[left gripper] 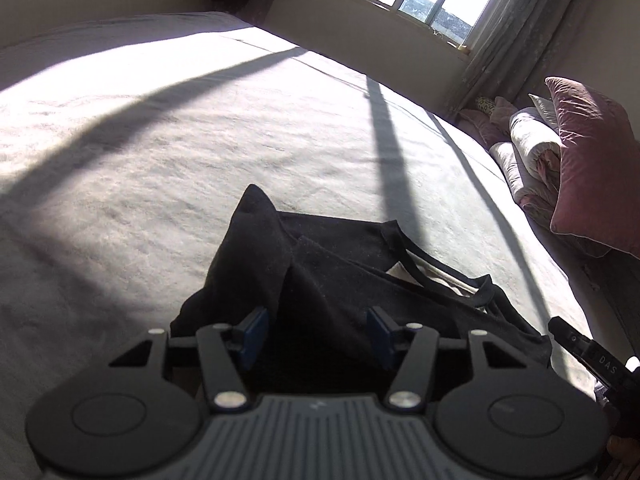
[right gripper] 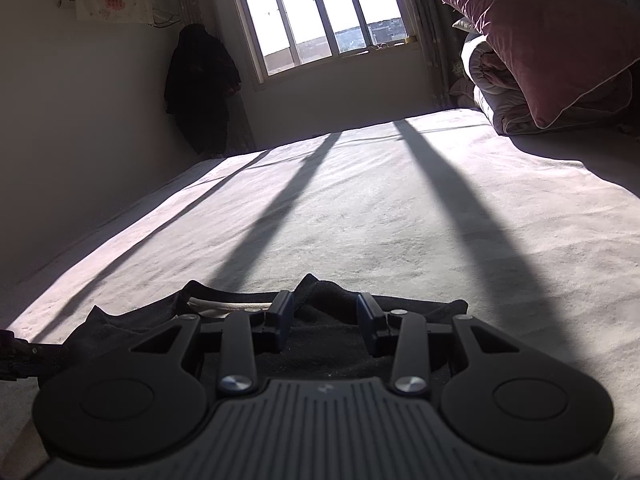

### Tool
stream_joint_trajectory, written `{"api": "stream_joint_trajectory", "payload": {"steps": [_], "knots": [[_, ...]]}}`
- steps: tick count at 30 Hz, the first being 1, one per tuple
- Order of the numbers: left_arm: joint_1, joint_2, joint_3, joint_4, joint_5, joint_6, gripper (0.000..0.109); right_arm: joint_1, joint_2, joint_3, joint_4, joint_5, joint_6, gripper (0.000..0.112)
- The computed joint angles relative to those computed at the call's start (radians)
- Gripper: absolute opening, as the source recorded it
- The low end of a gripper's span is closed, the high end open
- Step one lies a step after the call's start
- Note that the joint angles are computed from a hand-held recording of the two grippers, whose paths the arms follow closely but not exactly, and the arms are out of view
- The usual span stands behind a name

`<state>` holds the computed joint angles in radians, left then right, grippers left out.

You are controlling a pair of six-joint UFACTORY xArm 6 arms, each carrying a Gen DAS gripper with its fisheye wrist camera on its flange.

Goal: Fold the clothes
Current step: 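Lay the folded half down and open both grippers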

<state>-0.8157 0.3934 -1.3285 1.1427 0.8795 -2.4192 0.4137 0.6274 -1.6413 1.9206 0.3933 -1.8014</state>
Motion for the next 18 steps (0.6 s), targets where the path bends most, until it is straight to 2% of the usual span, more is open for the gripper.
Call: {"api": "stream_joint_trajectory", "payload": {"steps": [3, 4, 5, 8, 11, 13, 16, 18], "knots": [[-0.004, 0.041, -0.045, -0.003, 0.059, 0.007, 0.023, -0.01, -0.003, 0.007, -0.044, 0.033, 0.056, 0.04], [-0.007, 0.052, -0.059, 0.004, 0.073, 0.02, 0.01, -0.019, -0.005, 0.011, -0.074, 0.064, 0.1, 0.04], [-0.01, 0.064, -0.075, 0.019, 0.088, 0.028, 0.007, -0.031, -0.004, 0.013, -0.121, 0.108, 0.165, 0.04], [-0.015, 0.081, -0.106, 0.084, 0.094, 0.016, 0.006, -0.072, 0.009, 0.0, -0.246, 0.256, 0.349, 0.042], [-0.022, 0.108, -0.161, 0.177, 0.07, 0.014, 0.006, -0.128, 0.054, -0.053, -0.317, 0.457, 0.552, 0.045], [-0.024, 0.138, -0.213, 0.236, 0.037, 0.033, 0.006, -0.165, 0.098, -0.103, -0.334, 0.589, 0.674, 0.049], [-0.024, 0.202, -0.317, 0.303, -0.036, 0.08, 0.006, -0.202, 0.163, -0.182, -0.356, 0.733, 0.824, 0.054], [-0.021, 0.247, -0.385, 0.319, -0.082, 0.109, 0.006, -0.222, 0.217, -0.253, -0.387, 0.823, 0.936, 0.062]]}}
